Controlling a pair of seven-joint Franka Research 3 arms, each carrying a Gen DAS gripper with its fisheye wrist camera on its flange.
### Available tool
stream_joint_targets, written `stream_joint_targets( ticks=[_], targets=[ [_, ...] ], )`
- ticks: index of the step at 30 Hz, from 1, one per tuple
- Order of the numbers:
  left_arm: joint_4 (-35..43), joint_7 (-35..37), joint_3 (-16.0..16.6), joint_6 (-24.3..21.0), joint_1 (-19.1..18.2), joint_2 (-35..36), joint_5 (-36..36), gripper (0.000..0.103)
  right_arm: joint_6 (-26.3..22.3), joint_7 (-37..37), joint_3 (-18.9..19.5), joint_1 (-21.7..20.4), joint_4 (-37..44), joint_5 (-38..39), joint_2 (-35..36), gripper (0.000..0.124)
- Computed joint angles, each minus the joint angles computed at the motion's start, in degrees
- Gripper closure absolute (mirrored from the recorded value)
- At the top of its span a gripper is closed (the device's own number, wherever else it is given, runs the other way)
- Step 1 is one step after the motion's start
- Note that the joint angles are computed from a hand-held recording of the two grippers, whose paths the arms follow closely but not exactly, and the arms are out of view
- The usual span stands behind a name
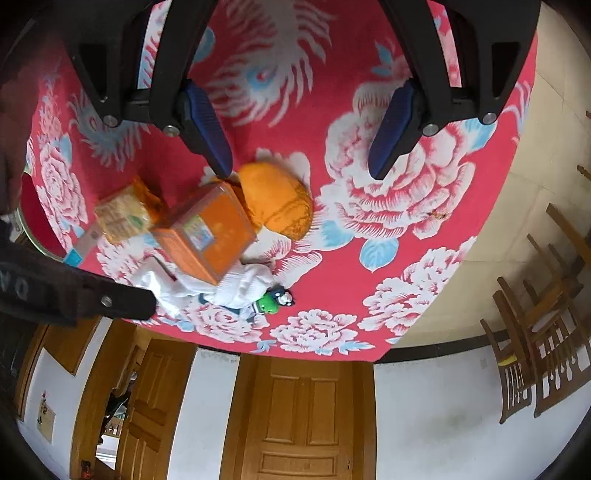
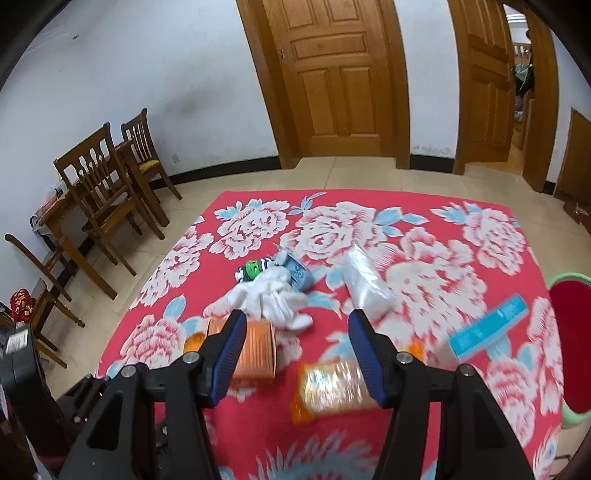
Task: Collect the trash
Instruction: 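Grasp the orange peel with the left gripper while the right gripper grasps white cloth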
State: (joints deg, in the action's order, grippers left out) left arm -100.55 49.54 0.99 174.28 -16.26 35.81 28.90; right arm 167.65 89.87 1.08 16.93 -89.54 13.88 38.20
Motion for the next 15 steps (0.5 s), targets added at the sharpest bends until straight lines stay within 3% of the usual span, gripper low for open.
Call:
stream_joint_targets(
  ticks=[3,5,7,12,15],
  targets=[
    [3.0,3.1,-3.0,-1.8,2.5,2.1,-1.4,0.028,-4.4,0.0,0.1,-0.2,6.9,-0.5,4.2,0.062],
    [5.7,8.2,-6.9,-3.4,5.8,4.0,-3.9,0.03,-6.6,0.0,0.4,-0.4,10.3,-0.5,6.4,0.062],
    [7.3,9.6,-6.7,-3.8,5.8,5.0,-4.0,0.035,-9.0,0.7,0.1,-0.2,13.9,-0.8,8.8,0.062],
    [8.1,14.7,-8.4,-2.9,7.5,5.7,-6.0,0.078,-13.6,1.0,0.8,-0.8,21.6,-1.0,13.9,0.062],
    [7.5,16.4,-9.6,-1.5,8.8,5.8,-8.1,0.082,-16.8,-1.4,3.3,-2.8,24.0,0.8,15.5,0.063]
  ],
)
